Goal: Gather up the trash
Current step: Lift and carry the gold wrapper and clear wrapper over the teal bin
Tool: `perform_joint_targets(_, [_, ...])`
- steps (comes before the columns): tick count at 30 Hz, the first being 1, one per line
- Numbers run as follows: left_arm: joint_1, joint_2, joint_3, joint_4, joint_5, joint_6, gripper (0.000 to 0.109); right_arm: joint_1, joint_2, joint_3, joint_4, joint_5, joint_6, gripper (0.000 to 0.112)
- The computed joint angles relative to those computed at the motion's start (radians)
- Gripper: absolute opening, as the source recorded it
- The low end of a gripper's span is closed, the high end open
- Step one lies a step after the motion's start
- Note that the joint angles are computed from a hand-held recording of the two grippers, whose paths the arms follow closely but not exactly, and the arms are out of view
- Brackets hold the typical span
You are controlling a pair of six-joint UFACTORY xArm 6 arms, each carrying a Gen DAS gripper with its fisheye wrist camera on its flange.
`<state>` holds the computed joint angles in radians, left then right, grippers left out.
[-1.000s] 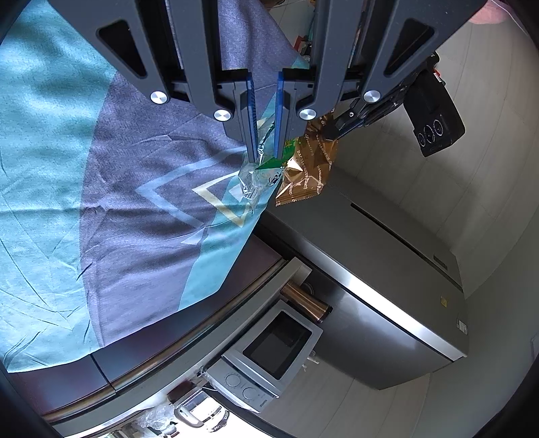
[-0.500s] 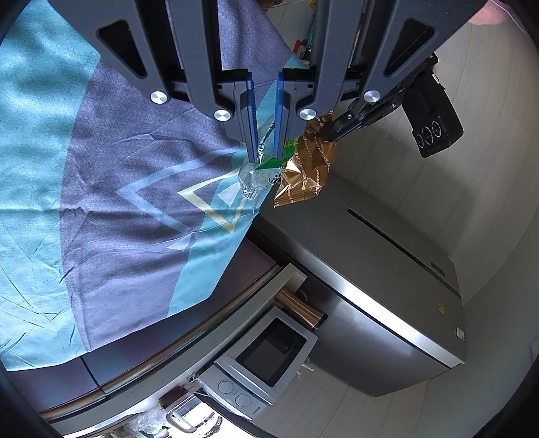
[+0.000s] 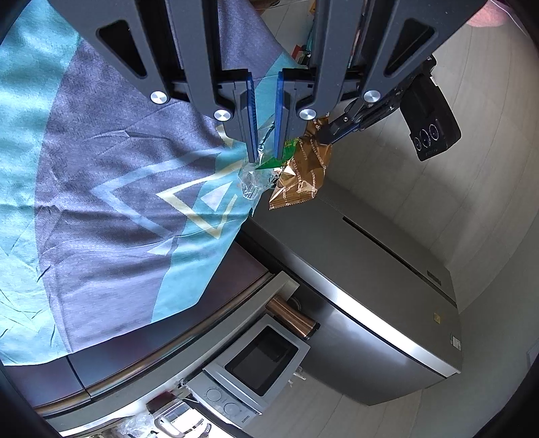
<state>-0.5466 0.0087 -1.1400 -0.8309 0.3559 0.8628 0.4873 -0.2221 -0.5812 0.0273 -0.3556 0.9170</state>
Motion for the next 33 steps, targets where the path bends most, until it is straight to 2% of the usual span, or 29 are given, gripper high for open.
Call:
perform_joint_targets(5, [0.012,-0.003,0.003,-0.004,-0.004,0.0,0.008,-0.022,0.014,-0.013,-0.086,-0.002,0.067,0.008])
perform_joint_targets(16, [0.037,-0.007,0.015,-0.005,-0.013,-0.007,0.008,-0.087,0.059,-0.072,-0.368,-0.006,0.289,0.008])
perform_joint_targets(33, [0.084,-0.014,0.025,-0.021,-0.027,-0.011,0.008,-0.123,0.173,-0.218,-0.638,-0.009,0.512,0.008])
